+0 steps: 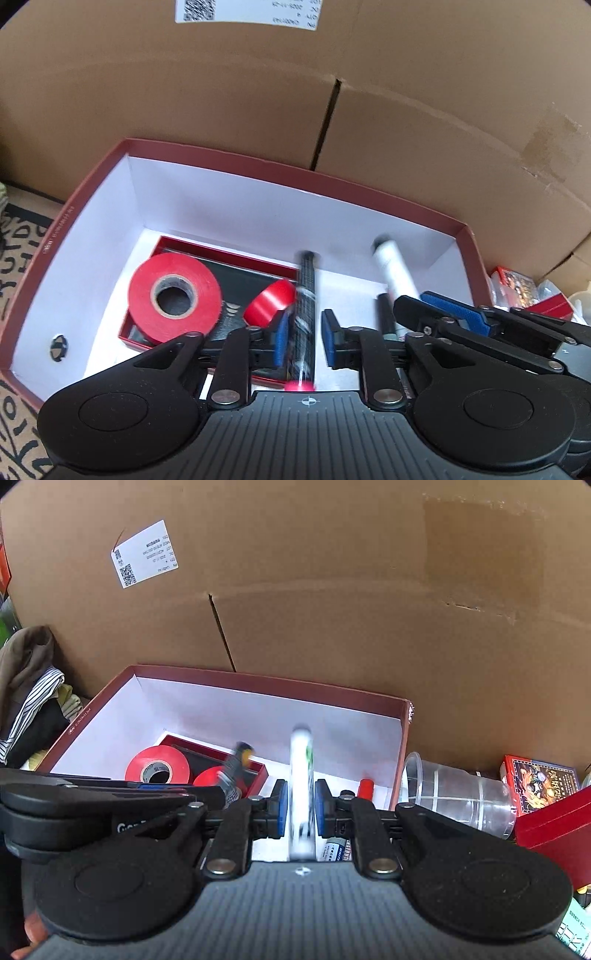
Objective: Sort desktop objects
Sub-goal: 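Lower both markers into the red-brown box and open both tools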
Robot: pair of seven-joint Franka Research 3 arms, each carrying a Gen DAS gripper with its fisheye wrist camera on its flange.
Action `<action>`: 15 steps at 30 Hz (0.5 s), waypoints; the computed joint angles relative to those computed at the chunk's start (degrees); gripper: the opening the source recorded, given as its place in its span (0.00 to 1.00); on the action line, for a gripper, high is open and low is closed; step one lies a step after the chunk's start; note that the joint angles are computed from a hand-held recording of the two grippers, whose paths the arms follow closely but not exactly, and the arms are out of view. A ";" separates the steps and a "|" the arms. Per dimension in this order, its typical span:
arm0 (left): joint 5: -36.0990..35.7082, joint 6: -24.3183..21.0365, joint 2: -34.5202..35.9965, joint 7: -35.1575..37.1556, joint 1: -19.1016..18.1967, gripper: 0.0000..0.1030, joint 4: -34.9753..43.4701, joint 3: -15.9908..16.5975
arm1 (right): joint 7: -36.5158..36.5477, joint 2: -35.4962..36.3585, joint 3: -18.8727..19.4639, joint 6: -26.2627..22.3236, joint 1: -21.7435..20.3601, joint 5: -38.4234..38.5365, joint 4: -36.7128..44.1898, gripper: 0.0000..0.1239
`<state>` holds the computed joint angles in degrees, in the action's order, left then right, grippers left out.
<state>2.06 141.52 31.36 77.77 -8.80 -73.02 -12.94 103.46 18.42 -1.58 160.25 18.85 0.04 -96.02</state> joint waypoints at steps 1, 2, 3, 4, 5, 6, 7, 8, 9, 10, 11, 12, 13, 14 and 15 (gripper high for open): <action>0.32 0.29 -0.22 -0.60 -0.16 0.47 -0.30 0.34 | 0.02 -0.15 0.09 0.36 -0.10 0.30 -0.29 0.15; 0.51 0.45 -0.44 -1.40 -0.21 0.51 -0.57 0.65 | 0.19 -0.44 0.09 1.02 -0.16 0.53 -0.80 0.16; 0.42 0.82 -0.67 -2.14 -0.02 0.58 -1.11 0.81 | 0.32 -0.64 -0.05 1.73 -0.11 0.41 -1.21 0.22; 0.02 1.31 -0.68 -2.59 0.39 0.64 -1.51 0.75 | 0.46 -0.83 -0.19 2.44 -0.06 0.28 -1.60 0.25; -0.60 1.86 -0.91 -2.83 0.93 0.65 -2.14 0.52 | 0.60 -1.02 -0.34 3.15 0.00 0.14 -1.99 0.27; -1.49 2.62 -1.50 -2.84 1.63 0.69 -3.22 0.11 | 0.10 -1.33 0.09 3.63 -0.42 0.90 -2.40 0.33; -2.03 3.51 -2.27 -3.13 2.07 0.72 -4.49 -0.02 | -0.14 -1.76 0.35 4.32 -0.66 1.56 -3.01 0.41; -2.11 4.44 -3.10 -3.75 2.23 0.74 -5.78 0.15 | -0.40 -2.18 0.62 5.01 -0.89 2.25 -3.61 0.42; -2.16 5.34 -3.90 -4.38 2.39 0.78 -7.03 0.30 | -1.27 -2.74 1.31 5.79 -1.47 3.60 -4.40 0.48; -2.33 6.68 -4.85 -4.78 2.66 0.82 -8.58 0.30 | -2.25 -3.30 2.01 6.55 -2.05 5.08 -5.18 0.56; -2.68 8.52 -5.97 -4.87 3.05 0.84 -10.46 0.12 | -6.33 -4.01 4.60 7.44 -4.27 9.27 -6.14 0.57; -3.53 10.77 -7.14 -4.49 3.72 0.88 -12.52 -0.41 | -10.85 -4.69 7.15 8.14 -6.40 13.98 -6.97 0.63; -5.12 13.48 -8.39 -3.39 4.75 0.90 -14.79 -1.44 | -16.53 -5.39 9.94 8.30 -8.72 19.49 -7.58 0.69; -7.21 16.31 -9.72 -1.74 5.97 0.92 -17.19 -2.77 | -20.22 -6.61 11.10 8.87 -9.65 23.00 -8.83 0.71; -10.02 19.27 -11.16 0.70 7.52 0.96 -19.78 -4.58 | -24.12 -7.81 12.24 9.30 -10.56 26.75 -9.97 0.76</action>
<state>-7.96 160.79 20.19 78.48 -1.27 -92.79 -17.52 79.34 10.61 10.66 169.56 8.29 26.80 -105.99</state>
